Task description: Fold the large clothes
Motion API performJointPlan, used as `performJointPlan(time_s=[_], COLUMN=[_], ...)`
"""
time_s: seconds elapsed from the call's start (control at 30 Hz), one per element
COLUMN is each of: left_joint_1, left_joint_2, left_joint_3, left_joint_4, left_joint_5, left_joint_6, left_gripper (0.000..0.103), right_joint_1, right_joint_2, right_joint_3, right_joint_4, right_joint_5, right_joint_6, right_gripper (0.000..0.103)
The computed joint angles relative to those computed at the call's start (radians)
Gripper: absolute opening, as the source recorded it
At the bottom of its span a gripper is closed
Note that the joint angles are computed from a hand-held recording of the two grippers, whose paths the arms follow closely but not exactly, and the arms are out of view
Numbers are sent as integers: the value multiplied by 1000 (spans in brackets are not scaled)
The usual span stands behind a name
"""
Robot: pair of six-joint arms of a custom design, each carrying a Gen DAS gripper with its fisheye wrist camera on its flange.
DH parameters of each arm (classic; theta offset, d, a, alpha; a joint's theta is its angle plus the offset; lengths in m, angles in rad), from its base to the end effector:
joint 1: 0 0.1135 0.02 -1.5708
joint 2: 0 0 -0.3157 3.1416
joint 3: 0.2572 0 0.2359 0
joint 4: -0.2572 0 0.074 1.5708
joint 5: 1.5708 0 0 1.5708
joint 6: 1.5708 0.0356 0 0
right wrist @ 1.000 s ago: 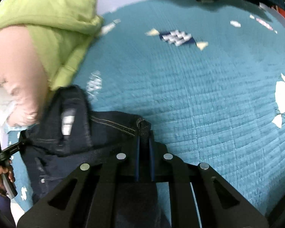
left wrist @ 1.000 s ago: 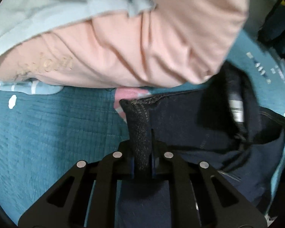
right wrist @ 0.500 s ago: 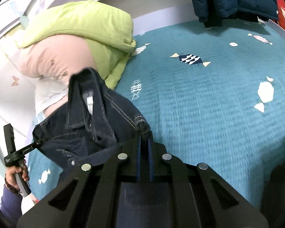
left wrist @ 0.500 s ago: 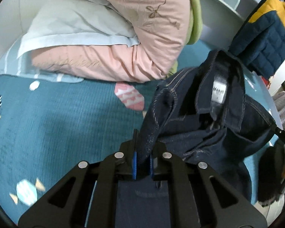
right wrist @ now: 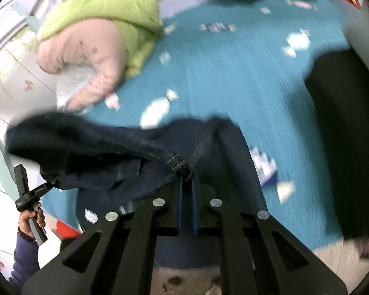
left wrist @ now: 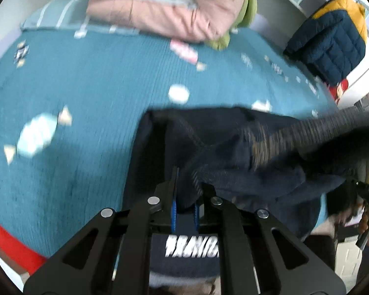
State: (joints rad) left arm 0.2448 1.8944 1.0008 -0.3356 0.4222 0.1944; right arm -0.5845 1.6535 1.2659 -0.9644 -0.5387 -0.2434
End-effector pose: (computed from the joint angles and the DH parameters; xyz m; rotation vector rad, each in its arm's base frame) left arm 0.3390 0.0696 0.1723 0.0316 2.6848 -0.4604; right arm 0.2625 -0.1518 0.2954 0.3740 2.6495 0.5578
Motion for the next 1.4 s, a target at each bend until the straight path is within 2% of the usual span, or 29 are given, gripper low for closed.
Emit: performJointPlan(time_s=[0.13, 0.17, 0.2, 0.27, 0.3, 0.33, 0.37, 0.5, 0.63, 0.8, 0.87, 0.9, 0.93, 0.97, 1.0, 1.07, 1.17, 1.23, 1.33, 1.4], left_joint_1=[51, 53, 47, 39, 45, 55, 69, 151, 193, -15, -109, -136, -171, -181, -182, -166, -158, -119, -31, 24], left_joint_2=[10, 2, -6, -22, -29, -44, -62, -156, -285, -293, -207, -161, -86, -29, 13, 34, 14, -18, -99, -117], left_joint_3=[-106, -133, -155, -183, -191, -196, -201, -199, -216, -233, -238, -233, -236, -236, -233, -290, -302, -294, -302, -285], left_joint_4=[17, 29, 38, 61, 68, 62, 46, -68, -104, -32, 19, 33, 60, 74, 74, 170, 181, 158, 163, 151], left_joint_5=[-13, -19, -39, -82, -83, -100, -101, -78, -19, -27, -41, -60, -129, -162, -161, -141, -126, -72, -15, -5], left_joint_6=[81, 100, 114, 110, 104, 86, 86, 159, 163, 49, -22, -41, -81, -103, -113, -126, -113, -115, -106, -119], left_gripper=[14, 17, 26, 33, 47, 66, 71, 74, 75, 75, 75, 75, 75, 75, 75, 75, 75, 75, 78, 80], right_joint_1=[-43, -55, -59, -61, -62, -67, -75, -88, -47, 117, 171, 176, 172, 140, 104, 37, 106, 140, 211, 286], right_joint_2=[-7, 5, 12, -29, -43, -52, -62, -138, -157, -97, -55, -14, 21, 75, 100, 114, 77, 44, -36, -47], right_joint_3=[-162, -194, -207, -263, -267, -261, -252, -198, -152, -209, -252, -278, -294, -317, -335, -354, -359, -337, -300, -246], right_joint_4=[26, 31, 24, 62, 61, 42, 25, -43, -68, 71, 140, 170, 180, 192, 208, 226, 235, 205, 183, 181], right_joint_5=[90, 91, 97, 167, 175, 174, 168, 165, 107, 120, 210, 261, 294, 317, 280, 202, 291, 319, 283, 223], right_joint_6=[-51, -51, -49, -43, -53, -62, -67, -131, -135, 16, 68, 91, 105, 105, 86, 73, 85, 123, 153, 206], right_gripper=[8, 8, 8, 11, 12, 13, 14, 19, 19, 14, 13, 5, 0, 0, 0, 0, 0, 4, 6, 6])
